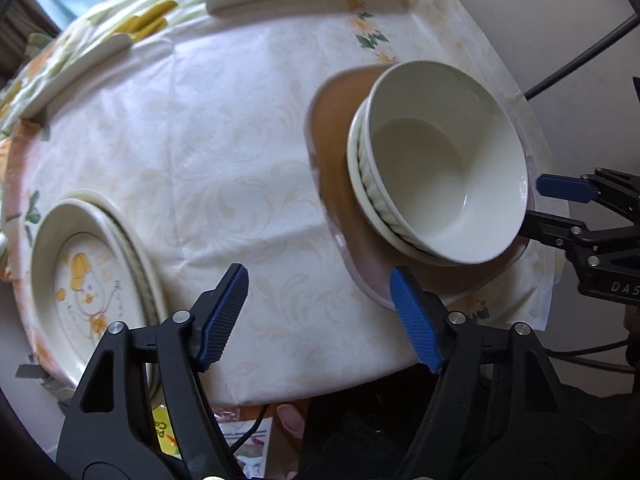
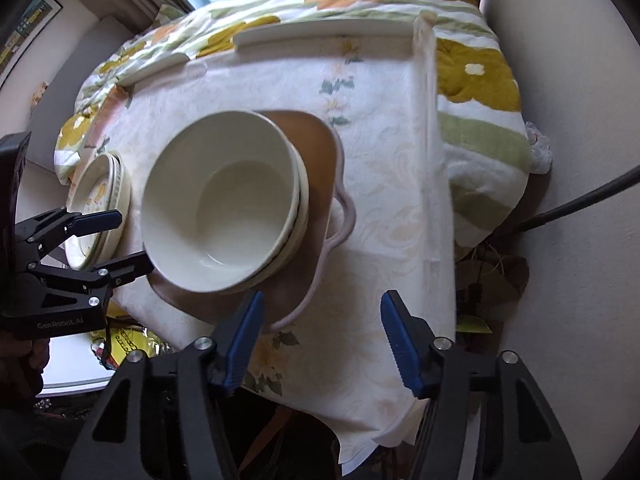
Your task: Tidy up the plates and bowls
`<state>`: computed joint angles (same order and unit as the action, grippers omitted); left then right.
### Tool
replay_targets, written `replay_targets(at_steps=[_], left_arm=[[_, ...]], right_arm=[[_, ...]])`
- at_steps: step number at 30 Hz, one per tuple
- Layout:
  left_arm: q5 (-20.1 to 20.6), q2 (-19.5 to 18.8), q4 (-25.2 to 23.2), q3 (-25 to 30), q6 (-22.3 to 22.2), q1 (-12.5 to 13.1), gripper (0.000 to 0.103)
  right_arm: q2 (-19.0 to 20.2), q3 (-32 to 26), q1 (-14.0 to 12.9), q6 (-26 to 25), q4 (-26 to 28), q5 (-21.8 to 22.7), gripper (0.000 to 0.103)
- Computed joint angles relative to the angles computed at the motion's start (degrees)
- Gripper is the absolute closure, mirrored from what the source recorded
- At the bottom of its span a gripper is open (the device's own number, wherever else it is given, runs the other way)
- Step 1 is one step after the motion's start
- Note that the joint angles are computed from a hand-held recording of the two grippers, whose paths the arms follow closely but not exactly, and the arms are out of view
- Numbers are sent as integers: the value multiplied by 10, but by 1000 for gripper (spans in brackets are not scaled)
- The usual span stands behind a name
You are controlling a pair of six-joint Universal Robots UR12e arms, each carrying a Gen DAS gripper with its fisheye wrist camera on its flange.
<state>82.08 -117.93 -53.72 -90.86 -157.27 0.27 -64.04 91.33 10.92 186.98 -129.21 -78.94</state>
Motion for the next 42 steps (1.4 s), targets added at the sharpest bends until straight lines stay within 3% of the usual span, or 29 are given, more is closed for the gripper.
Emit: replay_targets(at_steps=[4, 7, 12, 16, 30, 37, 42], left_arm=[[-2, -13, -18, 14, 9, -3, 45], [-3, -21, -22, 22, 13, -5, 54], [-26, -29, 11, 16, 8, -4, 75], [-42, -29, 36, 7, 20, -6, 91], [-35, -8, 117, -34, 6, -3, 92], [-39, 26, 138, -57, -27, 17, 92], [-37, 53, 136, -65, -17, 45, 91]], right_arm=[[13, -14, 3, -14, 23, -11, 67], [20, -19, 4, -19, 20, -12, 71], [30, -9, 3, -13, -27, -9, 79], [31, 4, 3, -18, -79, 2, 93], [29, 15, 15, -49, -145, -29, 93], [23, -4, 27, -77, -150, -32, 93], [26, -37, 47, -81, -136, -29, 93]])
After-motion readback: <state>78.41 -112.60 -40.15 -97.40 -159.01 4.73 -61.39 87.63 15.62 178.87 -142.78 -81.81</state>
